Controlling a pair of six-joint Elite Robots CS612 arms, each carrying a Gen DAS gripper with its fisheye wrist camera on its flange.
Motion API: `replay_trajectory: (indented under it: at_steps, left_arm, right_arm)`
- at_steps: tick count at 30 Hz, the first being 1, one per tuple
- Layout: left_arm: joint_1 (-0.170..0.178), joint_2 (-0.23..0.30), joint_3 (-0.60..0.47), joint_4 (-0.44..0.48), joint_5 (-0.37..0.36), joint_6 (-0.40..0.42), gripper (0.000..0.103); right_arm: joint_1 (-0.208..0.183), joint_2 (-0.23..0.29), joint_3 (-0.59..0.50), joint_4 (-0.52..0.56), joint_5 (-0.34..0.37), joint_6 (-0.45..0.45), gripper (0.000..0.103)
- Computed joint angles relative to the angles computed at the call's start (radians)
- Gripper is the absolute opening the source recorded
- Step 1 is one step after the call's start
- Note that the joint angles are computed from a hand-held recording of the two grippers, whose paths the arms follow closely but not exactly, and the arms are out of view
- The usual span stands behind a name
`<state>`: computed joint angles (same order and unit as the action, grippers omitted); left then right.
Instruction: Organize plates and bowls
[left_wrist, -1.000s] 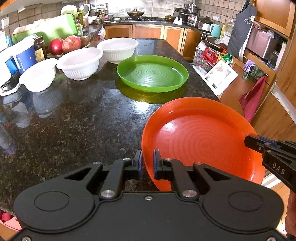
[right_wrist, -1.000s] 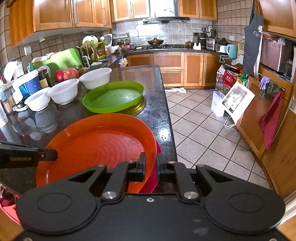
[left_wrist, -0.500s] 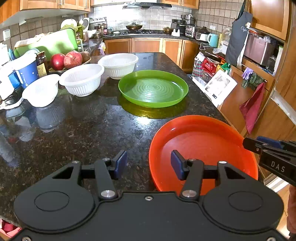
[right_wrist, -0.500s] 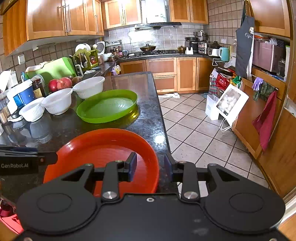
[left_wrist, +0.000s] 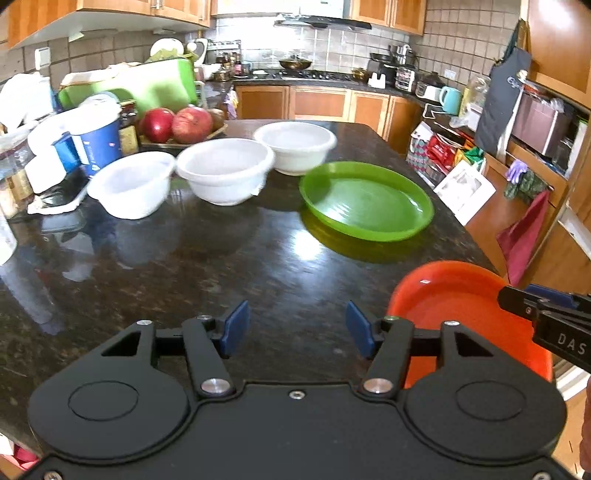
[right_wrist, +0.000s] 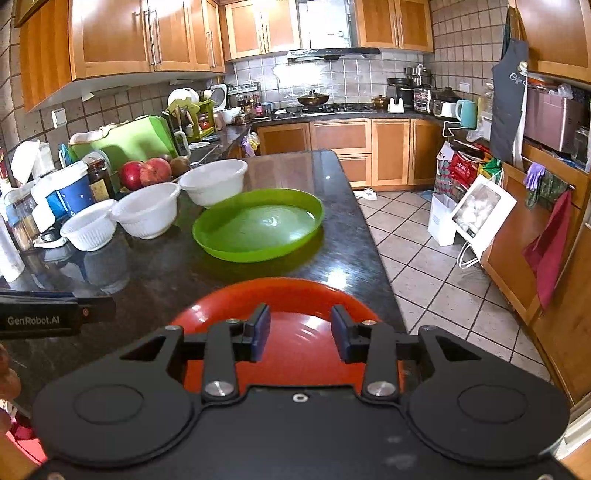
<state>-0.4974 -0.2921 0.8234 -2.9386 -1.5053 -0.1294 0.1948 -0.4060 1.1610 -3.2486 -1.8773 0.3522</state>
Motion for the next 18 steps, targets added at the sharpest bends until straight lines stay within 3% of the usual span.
replay_trajectory:
  at_steps: [11, 18]
  left_arm:
    - [0.062, 0.018, -0.052, 0.034, -0.068, 0.076, 0.062]
    - [0.106, 0.039, -0.100, 0.059, -0.151, 0.120, 0.062]
  right_arm:
    - [0.046, 0.076, -0.203, 0.122, -0.087, 0.035, 0.040]
    - [0.080, 0.148, -0.367, 0.214, -0.156, 0.062, 0.040]
